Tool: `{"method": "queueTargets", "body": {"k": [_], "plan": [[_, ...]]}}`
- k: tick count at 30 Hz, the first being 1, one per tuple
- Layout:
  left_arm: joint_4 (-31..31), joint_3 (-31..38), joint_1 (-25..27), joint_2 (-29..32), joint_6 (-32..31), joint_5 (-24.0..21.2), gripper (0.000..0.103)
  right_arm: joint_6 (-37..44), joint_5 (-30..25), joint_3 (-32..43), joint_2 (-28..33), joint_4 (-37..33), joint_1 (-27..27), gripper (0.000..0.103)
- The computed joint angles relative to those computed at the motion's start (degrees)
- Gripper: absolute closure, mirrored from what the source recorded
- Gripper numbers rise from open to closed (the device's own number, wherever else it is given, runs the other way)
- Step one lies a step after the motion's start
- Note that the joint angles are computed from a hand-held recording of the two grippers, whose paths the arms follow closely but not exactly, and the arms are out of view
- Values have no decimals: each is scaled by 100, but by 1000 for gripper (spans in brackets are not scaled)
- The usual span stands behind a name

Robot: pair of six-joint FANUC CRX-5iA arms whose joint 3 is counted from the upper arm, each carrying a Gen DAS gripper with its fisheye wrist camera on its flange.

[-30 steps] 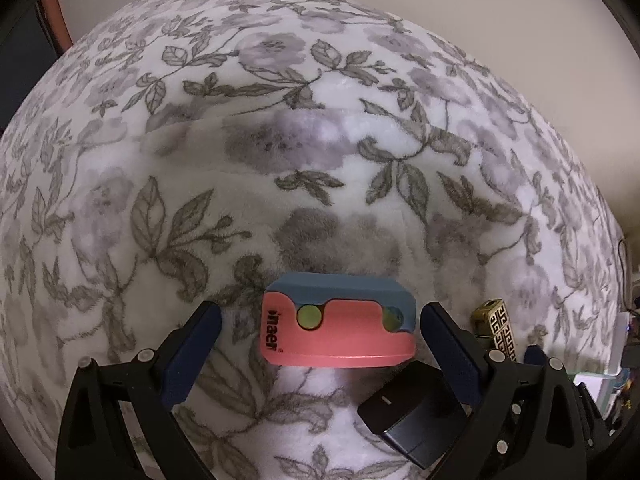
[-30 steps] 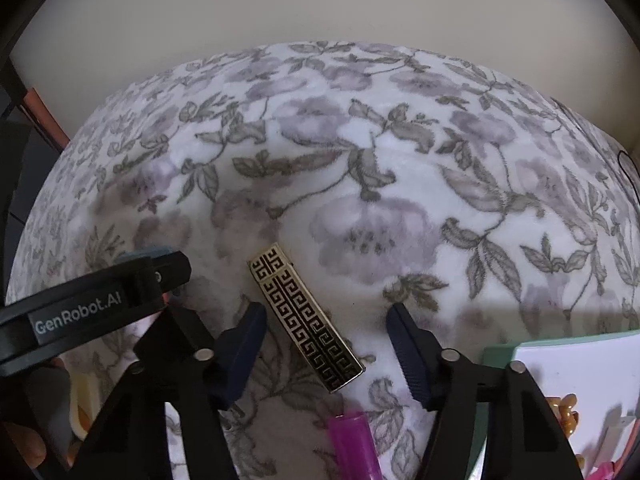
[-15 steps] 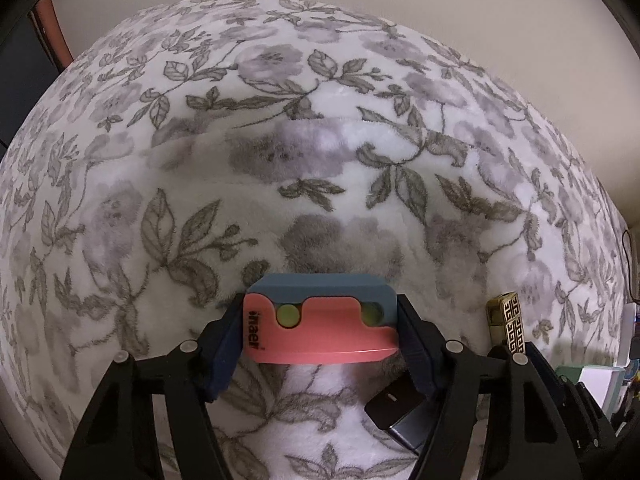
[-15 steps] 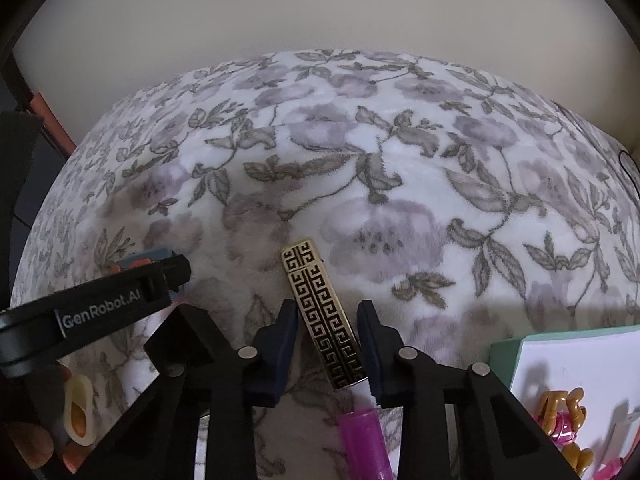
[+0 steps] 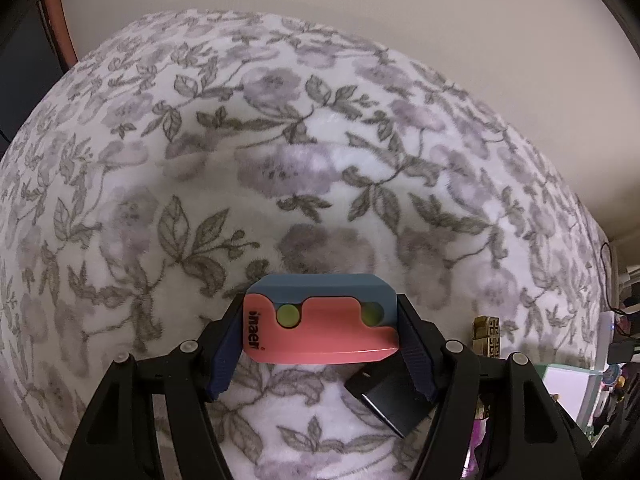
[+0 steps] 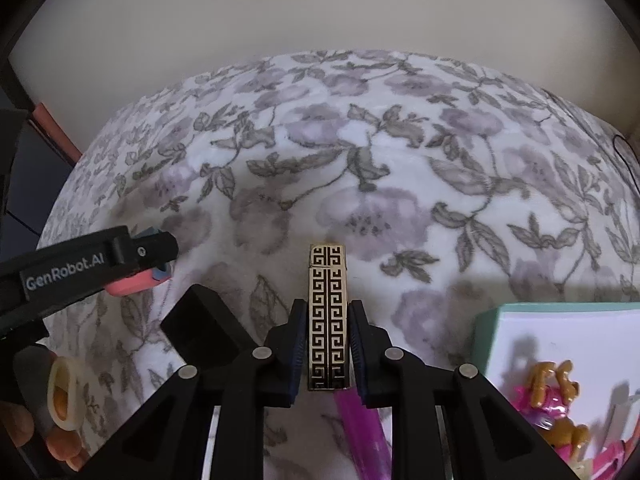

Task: Organize rigid objects
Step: 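Carry the phone case and gold bar over the tray with both tools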

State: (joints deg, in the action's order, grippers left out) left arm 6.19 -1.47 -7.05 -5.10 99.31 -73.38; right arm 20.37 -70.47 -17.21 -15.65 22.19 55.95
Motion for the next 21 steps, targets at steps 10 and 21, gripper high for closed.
{"method": "queueTargets", "body": {"k": [10,21], "plan": [[20,232,-325,-440,-20,-142,31,-597,-600,59,-601,475,549,81],[-59,95,-1032,-956,181,-293,31,-1623,-1741,-148,-1434,976,1649,81]]}}
